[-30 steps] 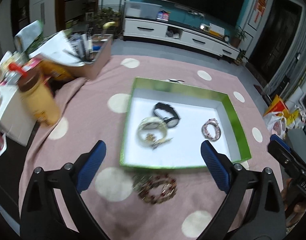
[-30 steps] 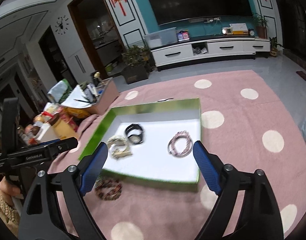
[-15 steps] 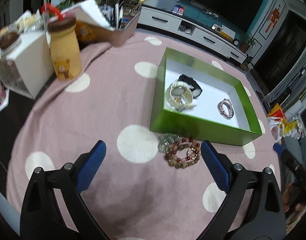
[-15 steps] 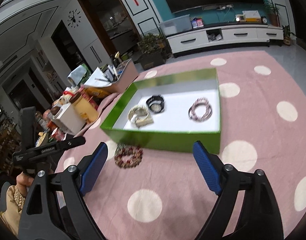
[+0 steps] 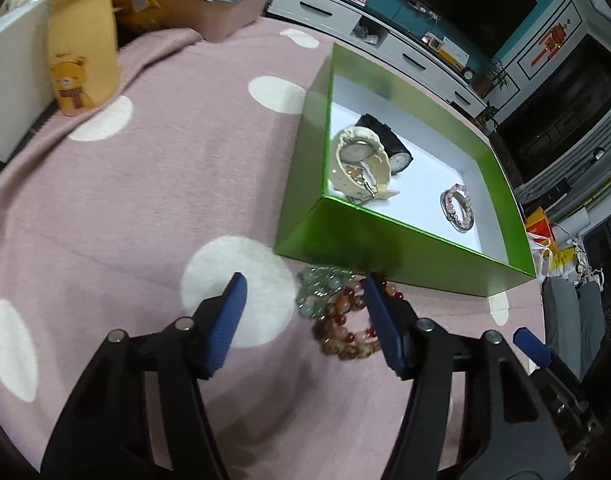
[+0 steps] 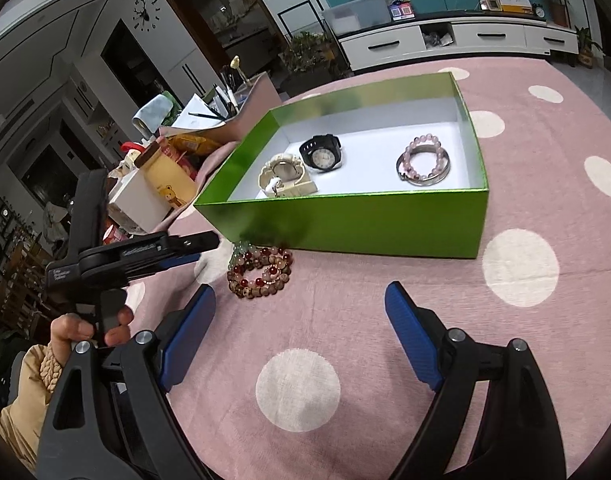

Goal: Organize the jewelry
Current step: 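Grasp the green jade bracelet with the left tool while the right tool grasps the red bead bracelet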

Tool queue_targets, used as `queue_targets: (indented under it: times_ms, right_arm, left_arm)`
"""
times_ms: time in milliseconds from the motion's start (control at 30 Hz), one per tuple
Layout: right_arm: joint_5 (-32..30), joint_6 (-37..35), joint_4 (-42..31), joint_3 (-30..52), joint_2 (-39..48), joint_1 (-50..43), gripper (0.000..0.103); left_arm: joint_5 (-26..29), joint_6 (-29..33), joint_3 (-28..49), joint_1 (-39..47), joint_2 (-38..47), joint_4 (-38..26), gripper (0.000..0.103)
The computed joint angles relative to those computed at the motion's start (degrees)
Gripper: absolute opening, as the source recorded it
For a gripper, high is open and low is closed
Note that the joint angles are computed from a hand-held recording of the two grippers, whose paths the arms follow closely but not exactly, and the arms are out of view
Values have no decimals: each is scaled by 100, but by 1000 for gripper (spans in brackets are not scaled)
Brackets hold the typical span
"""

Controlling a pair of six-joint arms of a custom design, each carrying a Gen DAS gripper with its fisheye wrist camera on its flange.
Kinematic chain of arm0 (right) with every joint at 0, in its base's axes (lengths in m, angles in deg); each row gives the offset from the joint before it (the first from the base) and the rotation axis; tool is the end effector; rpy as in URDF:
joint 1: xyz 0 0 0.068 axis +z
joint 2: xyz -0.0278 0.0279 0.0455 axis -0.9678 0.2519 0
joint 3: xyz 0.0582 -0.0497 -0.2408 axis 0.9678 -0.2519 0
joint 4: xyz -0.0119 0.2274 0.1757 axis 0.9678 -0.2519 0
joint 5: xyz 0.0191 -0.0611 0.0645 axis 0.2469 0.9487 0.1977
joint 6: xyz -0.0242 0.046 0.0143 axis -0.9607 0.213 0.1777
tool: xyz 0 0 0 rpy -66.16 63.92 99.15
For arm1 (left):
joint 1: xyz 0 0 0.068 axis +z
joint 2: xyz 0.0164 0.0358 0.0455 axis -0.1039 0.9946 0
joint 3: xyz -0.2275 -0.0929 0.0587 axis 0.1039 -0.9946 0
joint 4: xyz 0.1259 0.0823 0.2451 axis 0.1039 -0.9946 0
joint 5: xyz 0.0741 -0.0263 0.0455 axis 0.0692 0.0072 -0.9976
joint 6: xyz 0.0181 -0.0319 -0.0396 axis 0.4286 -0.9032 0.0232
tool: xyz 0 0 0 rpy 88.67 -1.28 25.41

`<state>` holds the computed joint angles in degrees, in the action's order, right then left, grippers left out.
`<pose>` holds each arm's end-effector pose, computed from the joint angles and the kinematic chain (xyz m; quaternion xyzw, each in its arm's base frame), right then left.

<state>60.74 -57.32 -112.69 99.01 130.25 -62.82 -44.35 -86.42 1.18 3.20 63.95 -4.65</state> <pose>0.2062 0.0579 0.2595 -0.0061 0.9055 0.2555 0.3388 0.2944 0.0316 0.2496 -0.0148 0.9492 -0.1996 0.2427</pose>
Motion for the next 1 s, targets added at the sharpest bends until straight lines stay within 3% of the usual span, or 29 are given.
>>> queue_targets:
  times_ms: [400, 500, 533, 767, 1000]
  right_arm:
    - [-6, 4, 203, 30, 406, 88, 86]
    - [31, 2, 267, 90, 554, 204, 81]
    - [51, 5, 302, 104, 602, 251, 80]
    - [-32, 39, 549, 228, 1005, 409, 58]
    - [-17, 77, 771, 400, 1558, 561, 47]
  left_arm:
    - [-108, -217, 53, -485, 496, 421, 33]
    - [-49, -296, 18, -468, 501, 490, 28]
    - [-84, -305, -9, -485, 482, 526, 15]
    - [152, -349, -125, -297, 266, 606, 14]
    - [530, -42, -231, 205, -188, 463, 12]
